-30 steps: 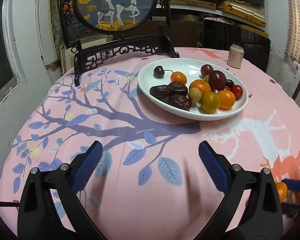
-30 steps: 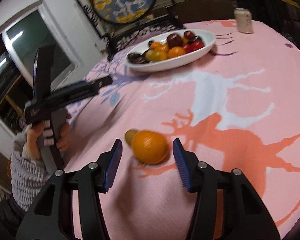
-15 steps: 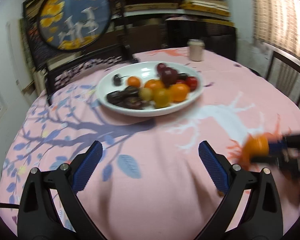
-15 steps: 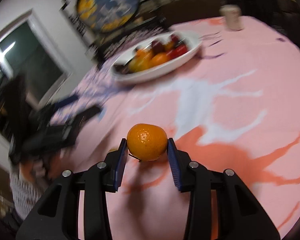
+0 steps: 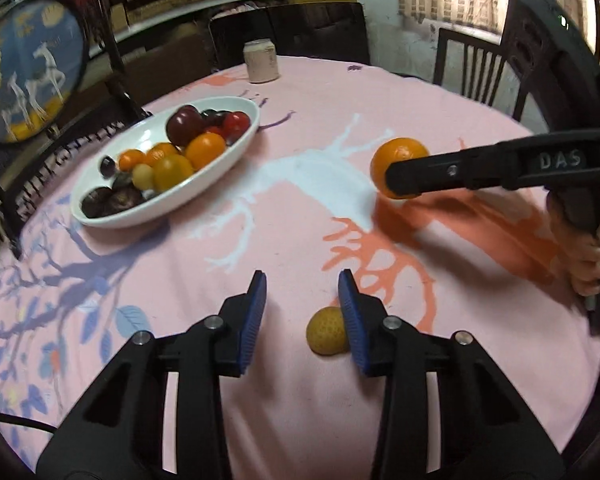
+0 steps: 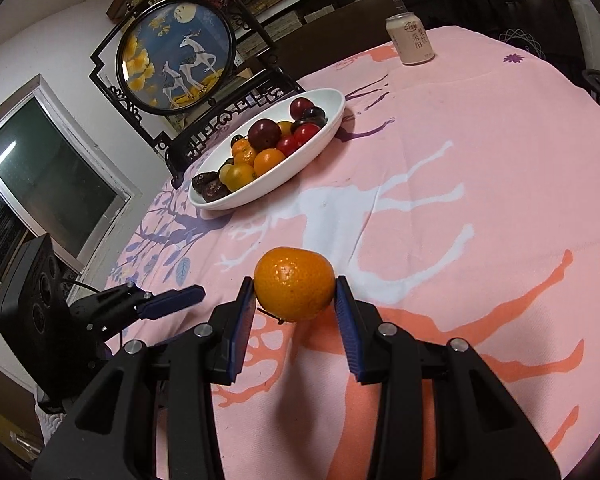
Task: Organize fruits
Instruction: 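Grasp the mandarin with the right tool while the left tool grasps a small yellow fruit, then lower both tools over the plate and release the mandarin and yellow fruit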
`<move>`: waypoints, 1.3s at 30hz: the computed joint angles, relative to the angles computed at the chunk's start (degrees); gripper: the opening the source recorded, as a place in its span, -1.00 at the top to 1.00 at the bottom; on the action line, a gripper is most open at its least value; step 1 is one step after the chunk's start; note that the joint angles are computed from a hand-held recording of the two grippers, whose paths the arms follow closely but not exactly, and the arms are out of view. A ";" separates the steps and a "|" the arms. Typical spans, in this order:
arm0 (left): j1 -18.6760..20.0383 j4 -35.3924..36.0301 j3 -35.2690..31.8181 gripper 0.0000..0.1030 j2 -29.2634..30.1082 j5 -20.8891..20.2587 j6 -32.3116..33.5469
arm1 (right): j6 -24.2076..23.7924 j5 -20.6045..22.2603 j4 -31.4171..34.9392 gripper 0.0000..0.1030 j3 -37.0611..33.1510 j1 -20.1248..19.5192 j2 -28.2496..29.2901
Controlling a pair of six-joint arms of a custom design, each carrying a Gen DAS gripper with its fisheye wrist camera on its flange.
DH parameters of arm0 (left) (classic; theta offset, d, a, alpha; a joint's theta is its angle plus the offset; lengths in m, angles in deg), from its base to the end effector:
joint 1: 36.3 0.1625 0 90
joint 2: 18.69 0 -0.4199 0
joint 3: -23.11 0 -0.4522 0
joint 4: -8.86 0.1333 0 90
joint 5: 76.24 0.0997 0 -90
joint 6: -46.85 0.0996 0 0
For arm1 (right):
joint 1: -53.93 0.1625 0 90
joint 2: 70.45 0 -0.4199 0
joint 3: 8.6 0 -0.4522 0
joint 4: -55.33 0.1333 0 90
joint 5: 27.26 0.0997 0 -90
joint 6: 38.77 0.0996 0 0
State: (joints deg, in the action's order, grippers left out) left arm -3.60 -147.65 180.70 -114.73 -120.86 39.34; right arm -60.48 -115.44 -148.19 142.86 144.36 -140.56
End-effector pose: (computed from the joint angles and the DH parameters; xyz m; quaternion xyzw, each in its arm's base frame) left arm -0.1225 -0.3213 0.1214 0.3729 0.8431 -0.2402 0.3040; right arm 0.1391 -0.3472 0.0791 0.1888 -0.9420 0.2751 0.0362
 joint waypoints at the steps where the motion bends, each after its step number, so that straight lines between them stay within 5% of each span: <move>1: 0.52 0.53 -0.28 0.23 -0.15 -1.44 0.43 | -0.01 0.15 -0.07 0.22 0.07 -0.11 -0.04; 3: 1.53 2.61 -1.00 0.20 -0.31 -5.35 1.51 | -0.08 0.34 0.07 0.22 0.18 -0.36 -0.22; 11: 2.10 9.24 -1.46 0.20 -2.64 -7.08 -2.09 | 0.21 0.32 0.55 0.22 0.00 -0.50 -0.19; 14: 0.58 11.85 -0.71 0.50 -4.55 -6.11 -3.98 | 0.12 0.36 0.68 0.22 0.01 -0.61 -0.22; 20: -0.07 12.67 -0.18 0.50 -6.25 -4.83 -5.27 | 0.34 0.21 1.00 0.22 -0.14 -0.63 -0.07; 23: 0.62 12.11 -1.03 0.50 -5.57 -0.30 -5.04 | 0.37 -0.65 2.48 0.22 -0.91 0.35 -0.06; 27: 5.02 7.14 -5.86 0.50 -3.32 4.39 -1.77 | 1.05 -4.98 5.60 0.22 -5.22 6.15 -0.39; 32: 9.94 -8.19 -13.00 0.51 3.92 11.16 4.77 | 1.48 -9.35 5.97 0.22 -14.57 13.51 5.01; 39: 18.10 -20.51 -20.30 0.51 13.62 12.54 8.49 | 1.18 -12.14 7.96 0.22 -25.11 16.65 16.45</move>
State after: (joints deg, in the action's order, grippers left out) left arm 14.50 -168.16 160.40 -101.11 -108.31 47.83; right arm -59.30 -127.59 -140.23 117.75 161.01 -124.12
